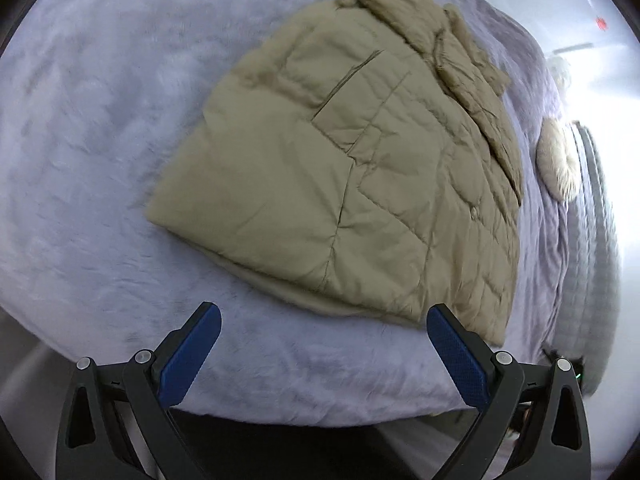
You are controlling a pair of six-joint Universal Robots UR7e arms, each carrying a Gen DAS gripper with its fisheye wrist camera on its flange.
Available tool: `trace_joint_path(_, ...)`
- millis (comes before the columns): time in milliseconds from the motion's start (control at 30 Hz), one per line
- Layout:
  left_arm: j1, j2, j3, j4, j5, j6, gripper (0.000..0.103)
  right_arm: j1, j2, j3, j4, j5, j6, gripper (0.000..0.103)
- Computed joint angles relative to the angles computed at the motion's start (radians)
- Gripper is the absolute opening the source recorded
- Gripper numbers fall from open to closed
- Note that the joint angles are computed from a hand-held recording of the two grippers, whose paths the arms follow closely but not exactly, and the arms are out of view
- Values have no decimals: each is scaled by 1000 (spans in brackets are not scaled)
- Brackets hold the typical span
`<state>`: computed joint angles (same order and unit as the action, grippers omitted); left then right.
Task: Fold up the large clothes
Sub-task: 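Lower both tools to the jacket hem and grasp it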
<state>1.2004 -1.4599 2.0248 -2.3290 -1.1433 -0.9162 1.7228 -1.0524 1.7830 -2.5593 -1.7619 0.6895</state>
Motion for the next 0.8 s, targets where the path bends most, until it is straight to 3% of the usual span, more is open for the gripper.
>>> trace_joint_path(300, 58, 120, -20, -142, -71, -19, 103, -75, 62, -59, 33, 38, -13, 102)
trace_joint_path(600, 84, 203, -76, -201, -78, -10, 103, -134, 91, -49, -66, 136, 57, 101)
trace_joint_path(667, 85, 216, -91, -194, -77, -4, 103, -139, 98, -55, -74, 153, 63, 92)
trace_joint_path(733, 81, 223, -101, -195, -74, 16, 103, -143, 103, -63, -62, 162, 65, 68)
trace_joint_path(800, 79, 222, -104, -199, -69, 31, 97, -153, 101, -65, -55, 183, 62, 62)
